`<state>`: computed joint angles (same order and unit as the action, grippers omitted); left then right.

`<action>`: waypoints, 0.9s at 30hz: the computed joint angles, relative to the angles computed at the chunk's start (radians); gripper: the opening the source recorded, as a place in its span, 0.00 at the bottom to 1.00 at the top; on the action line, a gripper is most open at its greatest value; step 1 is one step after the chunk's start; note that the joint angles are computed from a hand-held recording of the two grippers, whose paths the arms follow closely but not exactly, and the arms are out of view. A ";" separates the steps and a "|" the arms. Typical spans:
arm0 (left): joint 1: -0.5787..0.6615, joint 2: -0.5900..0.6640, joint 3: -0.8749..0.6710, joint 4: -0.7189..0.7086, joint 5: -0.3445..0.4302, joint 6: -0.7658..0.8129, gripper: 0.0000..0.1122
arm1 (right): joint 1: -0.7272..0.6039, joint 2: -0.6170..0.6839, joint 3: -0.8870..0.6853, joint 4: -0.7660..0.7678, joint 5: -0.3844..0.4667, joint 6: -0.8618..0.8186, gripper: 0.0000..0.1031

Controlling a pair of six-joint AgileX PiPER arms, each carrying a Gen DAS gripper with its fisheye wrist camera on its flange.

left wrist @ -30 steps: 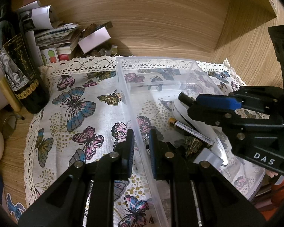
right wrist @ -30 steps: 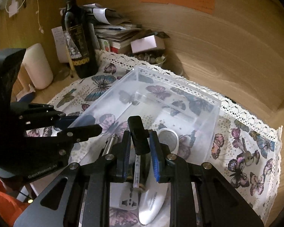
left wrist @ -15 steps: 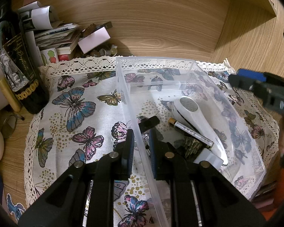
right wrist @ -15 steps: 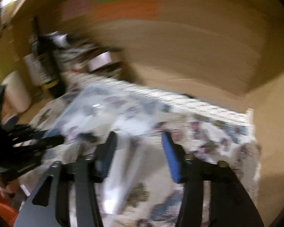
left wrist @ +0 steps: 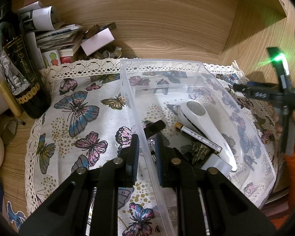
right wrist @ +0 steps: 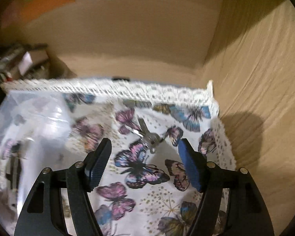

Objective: Organize rigid objects
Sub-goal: 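Move the right gripper back to the keys, then grasp the silver keys by their ring with the right gripper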

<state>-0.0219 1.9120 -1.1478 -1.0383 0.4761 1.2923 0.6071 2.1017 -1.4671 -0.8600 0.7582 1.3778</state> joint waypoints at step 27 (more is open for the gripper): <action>0.013 0.018 -0.023 0.019 0.027 -0.015 0.14 | -0.023 0.091 -0.098 0.135 -0.048 -0.145 0.22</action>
<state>-0.0088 1.9301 -1.1710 -1.0196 0.5035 1.2774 0.5839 2.1926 -1.5647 -0.7251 0.7102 1.2328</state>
